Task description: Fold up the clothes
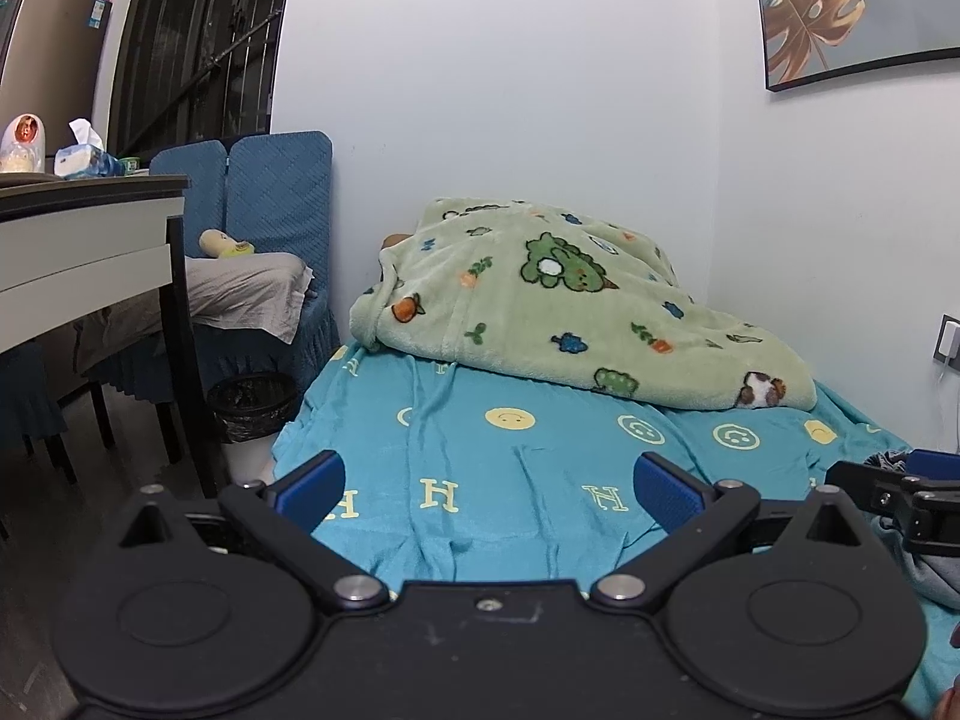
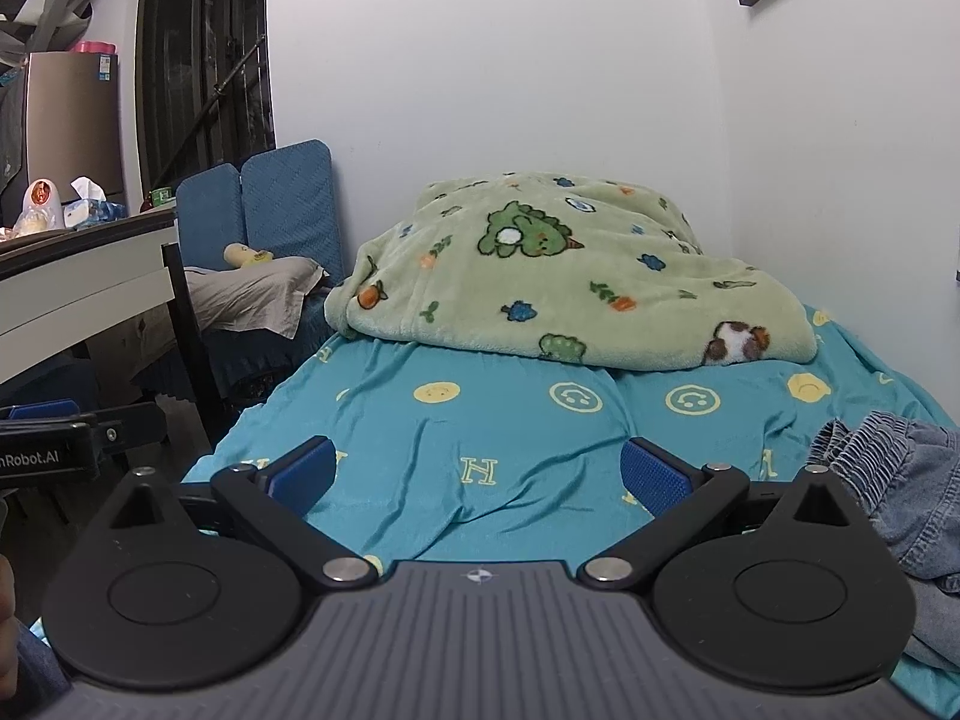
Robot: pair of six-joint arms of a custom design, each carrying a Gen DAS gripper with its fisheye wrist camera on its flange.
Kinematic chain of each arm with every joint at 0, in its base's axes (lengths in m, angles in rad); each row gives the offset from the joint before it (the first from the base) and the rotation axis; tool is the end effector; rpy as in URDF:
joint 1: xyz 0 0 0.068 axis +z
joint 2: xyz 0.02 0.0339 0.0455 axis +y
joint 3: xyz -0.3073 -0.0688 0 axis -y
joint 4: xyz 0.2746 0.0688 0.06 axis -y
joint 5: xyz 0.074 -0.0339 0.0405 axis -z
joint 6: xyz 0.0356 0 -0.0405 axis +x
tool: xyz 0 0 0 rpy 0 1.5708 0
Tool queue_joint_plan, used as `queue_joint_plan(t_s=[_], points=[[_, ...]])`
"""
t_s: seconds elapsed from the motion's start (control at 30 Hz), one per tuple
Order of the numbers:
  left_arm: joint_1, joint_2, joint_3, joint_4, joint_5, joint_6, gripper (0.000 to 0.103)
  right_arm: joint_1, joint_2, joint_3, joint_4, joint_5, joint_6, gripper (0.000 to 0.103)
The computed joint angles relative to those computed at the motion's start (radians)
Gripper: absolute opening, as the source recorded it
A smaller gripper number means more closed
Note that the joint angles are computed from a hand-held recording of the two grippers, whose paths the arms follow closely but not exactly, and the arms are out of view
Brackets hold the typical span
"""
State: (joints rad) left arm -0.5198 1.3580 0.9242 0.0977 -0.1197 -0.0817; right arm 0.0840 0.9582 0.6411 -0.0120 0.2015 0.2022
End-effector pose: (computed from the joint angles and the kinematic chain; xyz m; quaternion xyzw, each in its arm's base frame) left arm 0.2909 -0.1616 0.3168 0.1431 0.8020 -0.1246 0.5663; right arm 0.2258 0.0119 0.3011 0.1062 0.8044 0.0016 0.5845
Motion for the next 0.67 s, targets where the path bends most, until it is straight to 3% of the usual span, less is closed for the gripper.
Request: queue_joint_plan(t_s=[0.67], points=[[0.005, 0.002, 0.009, -0.023, -0.006, -0.010, 0.103, -0.001, 0.013, 0.003, -0.016, -0.004, 0.022, 0.103]])
